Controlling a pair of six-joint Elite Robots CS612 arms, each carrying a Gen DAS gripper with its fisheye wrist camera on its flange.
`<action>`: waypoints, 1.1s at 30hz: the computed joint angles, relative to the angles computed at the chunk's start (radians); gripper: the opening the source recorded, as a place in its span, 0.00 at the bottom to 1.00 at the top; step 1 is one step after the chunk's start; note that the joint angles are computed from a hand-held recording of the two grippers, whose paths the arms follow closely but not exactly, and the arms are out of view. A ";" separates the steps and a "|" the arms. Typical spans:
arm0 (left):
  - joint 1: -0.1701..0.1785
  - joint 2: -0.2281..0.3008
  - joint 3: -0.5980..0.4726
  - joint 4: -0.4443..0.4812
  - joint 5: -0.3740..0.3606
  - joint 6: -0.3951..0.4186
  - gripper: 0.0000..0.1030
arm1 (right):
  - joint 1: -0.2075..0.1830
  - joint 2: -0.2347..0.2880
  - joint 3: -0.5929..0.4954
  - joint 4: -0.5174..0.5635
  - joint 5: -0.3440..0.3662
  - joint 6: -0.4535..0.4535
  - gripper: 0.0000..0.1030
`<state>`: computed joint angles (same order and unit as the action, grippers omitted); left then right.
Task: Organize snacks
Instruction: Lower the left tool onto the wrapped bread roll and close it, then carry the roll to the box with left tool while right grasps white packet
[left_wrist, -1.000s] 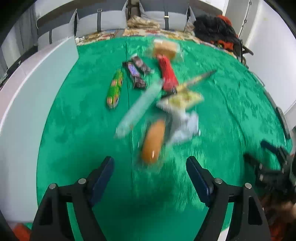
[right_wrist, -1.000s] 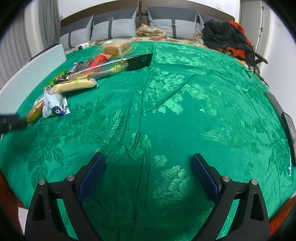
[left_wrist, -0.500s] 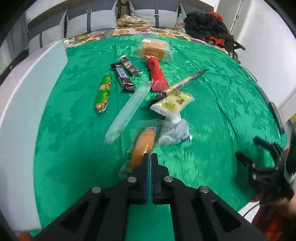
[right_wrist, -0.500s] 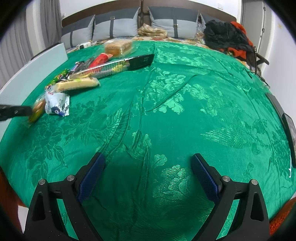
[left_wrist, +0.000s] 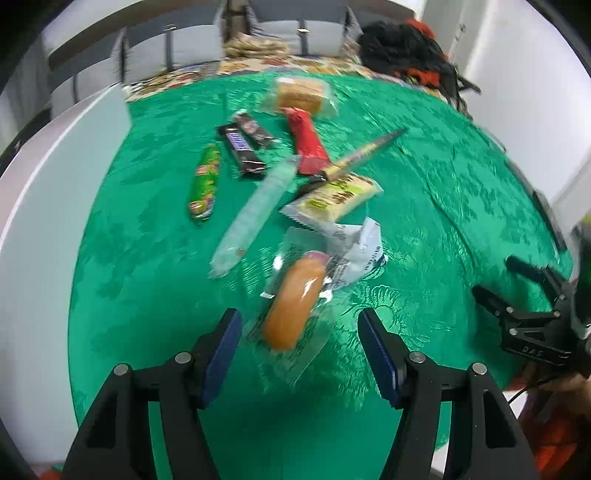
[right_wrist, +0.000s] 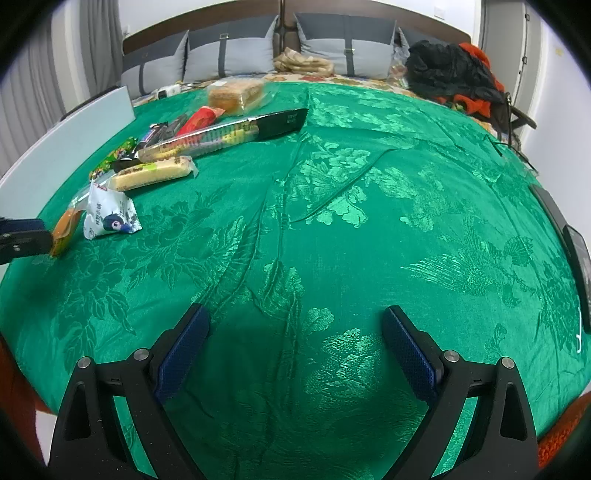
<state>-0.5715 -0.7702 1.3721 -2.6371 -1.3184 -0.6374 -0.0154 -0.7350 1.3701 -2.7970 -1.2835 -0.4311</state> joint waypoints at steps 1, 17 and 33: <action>-0.001 0.009 -0.015 0.017 0.003 0.018 0.63 | 0.000 0.000 0.000 0.001 0.000 -0.001 0.94; -0.004 -0.024 0.080 -0.134 0.078 -0.065 0.20 | -0.007 -0.004 -0.014 0.069 0.030 -0.043 0.94; 0.001 -0.103 0.236 -0.416 0.091 -0.229 0.20 | -0.013 -0.018 -0.071 0.287 0.390 -0.106 0.92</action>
<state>-0.5707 -0.8733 1.6081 -3.0533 -1.2274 -0.8660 -0.0289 -0.7528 1.2988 -2.5100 -0.8933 -0.5374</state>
